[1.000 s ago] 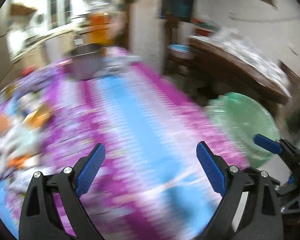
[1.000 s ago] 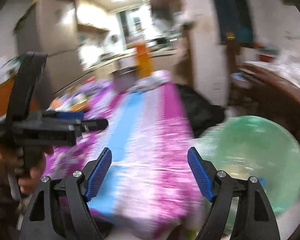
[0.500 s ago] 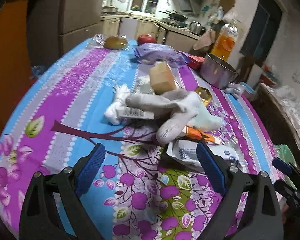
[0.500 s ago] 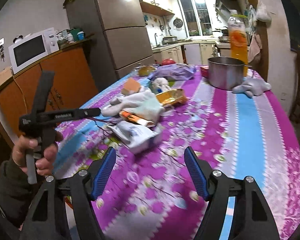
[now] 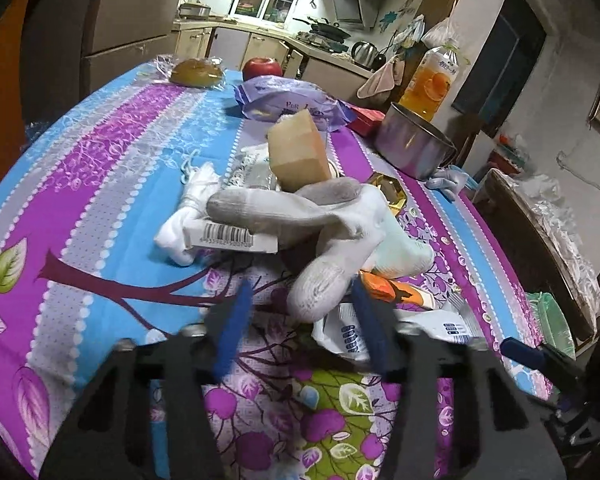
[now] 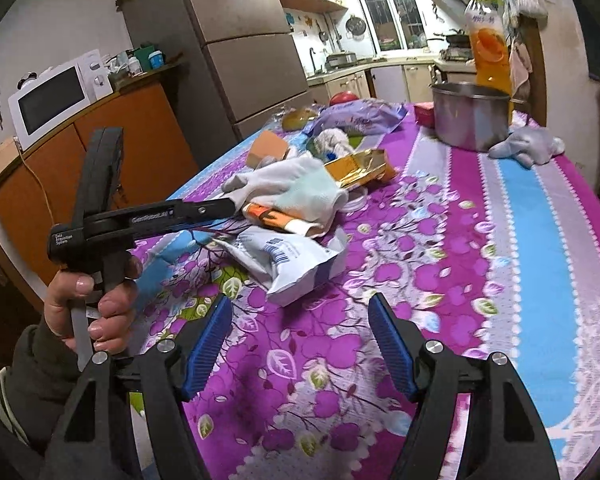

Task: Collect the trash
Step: 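Grasp the white glove with the left tool while the right tool grasps the white packet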

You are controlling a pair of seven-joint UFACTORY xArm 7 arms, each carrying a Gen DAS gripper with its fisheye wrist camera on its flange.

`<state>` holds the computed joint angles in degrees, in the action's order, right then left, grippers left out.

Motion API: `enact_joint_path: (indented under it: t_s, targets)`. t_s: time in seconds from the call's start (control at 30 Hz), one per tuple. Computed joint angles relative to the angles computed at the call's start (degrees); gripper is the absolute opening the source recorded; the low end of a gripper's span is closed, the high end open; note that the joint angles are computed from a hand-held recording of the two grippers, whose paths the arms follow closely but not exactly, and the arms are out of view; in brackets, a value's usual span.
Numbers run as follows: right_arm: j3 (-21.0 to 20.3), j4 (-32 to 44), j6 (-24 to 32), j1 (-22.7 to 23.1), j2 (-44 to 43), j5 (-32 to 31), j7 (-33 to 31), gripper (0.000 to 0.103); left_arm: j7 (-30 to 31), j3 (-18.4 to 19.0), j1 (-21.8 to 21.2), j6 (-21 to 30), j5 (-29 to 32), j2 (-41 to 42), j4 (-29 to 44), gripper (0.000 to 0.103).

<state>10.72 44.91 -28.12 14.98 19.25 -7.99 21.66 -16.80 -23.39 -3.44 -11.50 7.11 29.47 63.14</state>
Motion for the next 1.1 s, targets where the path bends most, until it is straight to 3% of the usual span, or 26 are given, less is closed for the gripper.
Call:
enact_joint_path:
  t_s: [0.03,0.1,0.27,0.43,0.53,0.67,0.83,0.93,1.1]
  targets:
    - [0.4,0.6,0.3,-0.3,0.5,-0.4,0.5,0.070,-0.1,-0.8,0.7,0.4,0.1,0.5,0.3,0.018]
    - [1.5,2.2,0.7,-1.8,2.0,-2.0,2.3,0.065,-0.3,0.2,-0.4,-0.3,-0.4,0.3,-0.2,0.015]
    - [5.2,6.2,0.4,-6.6,5.7,-6.9,9.4,0.063,-0.8,1.2,-1.5,-1.7,0.5,0.0,-1.3,0.014]
    - [5.7,10.2,0.6,-6.7,8.8,-6.8,14.1,0.063,-1.2,2.3,-2.7,-1.3,0.5,0.1,-0.8,0.014]
    - [4.0,12.3,1.5,-4.6,10.5,-3.7,15.1,0.063,-1.1,2.7,-3.1,-1.2,0.5,0.1,-0.6,0.014]
    - [1.2,13.0,1.0,-1.4,11.1,0.7,14.1,0.040,-1.0,4.8,-5.1,-1.4,-0.4,-0.3,-0.7,0.013]
    - [-7.3,10.1,-2.1,9.8,7.6,13.3,3.6,0.031,-1.2,9.1,-9.5,-3.3,-2.7,-1.9,-1.9,0.011]
    - [-14.1,7.6,-4.7,20.4,4.0,26.9,-10.5,0.029,0.1,14.9,-15.8,-6.1,-5.8,-4.4,-3.8,0.010]
    - [-18.0,6.2,-8.7,28.6,0.3,42.1,-28.4,0.028,4.3,18.2,-20.7,-10.3,-9.2,-9.2,-5.9,0.010]
